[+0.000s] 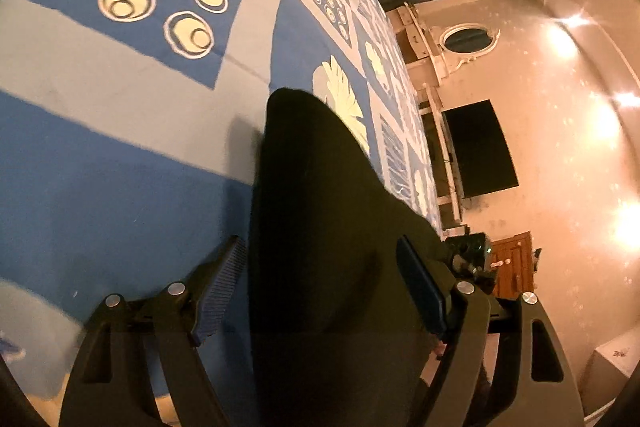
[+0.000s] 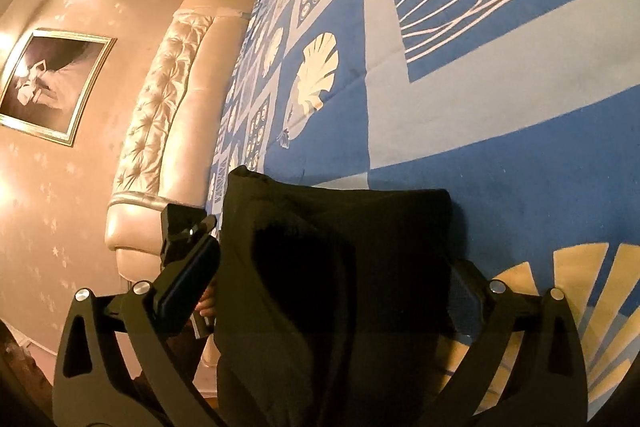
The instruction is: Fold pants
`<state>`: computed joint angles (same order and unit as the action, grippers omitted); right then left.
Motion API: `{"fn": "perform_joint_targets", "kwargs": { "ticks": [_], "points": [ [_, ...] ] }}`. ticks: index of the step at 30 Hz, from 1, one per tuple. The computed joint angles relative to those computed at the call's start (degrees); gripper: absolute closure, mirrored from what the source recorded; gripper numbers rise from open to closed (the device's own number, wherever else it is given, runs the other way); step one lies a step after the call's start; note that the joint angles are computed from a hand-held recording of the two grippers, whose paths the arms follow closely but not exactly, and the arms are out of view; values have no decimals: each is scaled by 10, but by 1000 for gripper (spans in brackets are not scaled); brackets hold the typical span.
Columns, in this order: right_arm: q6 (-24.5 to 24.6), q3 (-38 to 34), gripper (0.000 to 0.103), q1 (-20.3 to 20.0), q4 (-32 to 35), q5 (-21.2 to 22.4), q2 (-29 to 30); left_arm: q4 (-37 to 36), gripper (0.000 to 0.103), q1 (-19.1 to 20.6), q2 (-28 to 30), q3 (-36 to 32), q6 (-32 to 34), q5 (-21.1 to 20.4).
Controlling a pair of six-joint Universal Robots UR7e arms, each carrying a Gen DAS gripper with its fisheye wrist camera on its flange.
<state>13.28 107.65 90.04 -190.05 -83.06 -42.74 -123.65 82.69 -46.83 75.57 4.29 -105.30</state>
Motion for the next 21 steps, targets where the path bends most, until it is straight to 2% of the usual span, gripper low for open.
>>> {"fn": "perform_joint_targets", "kwargs": {
  "ticks": [3, 4, 5, 7, 8, 11, 13, 19, 21],
  "points": [
    [-6, -4, 7, 7, 10, -22, 1, -7, 27, 2, -5, 11, 2, -12],
    [-8, -7, 13, 11, 14, -33, 2, -12, 33, 0, -6, 15, 3, -2],
    [-8, -7, 26, 14, 15, -42, 3, -14, 47, -3, -7, 17, 3, 9],
    [-1, -1, 43, 7, 12, -38, 1, -6, 57, -7, -4, 14, 6, 32],
    [-2, 4, 46, 2, 6, -31, 0, -9, 61, -6, -5, 17, 7, 31],
    [-5, 9, 48, 0, -1, -28, 0, -11, 71, -4, -8, 21, 8, 33],
    [-6, 7, 48, 1, -3, -32, 2, -16, 74, -5, -10, 26, 9, 37],
    [-4, 7, 50, 6, -16, -36, 6, -36, 78, -12, -20, 43, 12, 47],
    [-3, 5, 51, 7, -21, -36, 9, -38, 79, -18, -4, 26, 10, 52]
  ]
}}
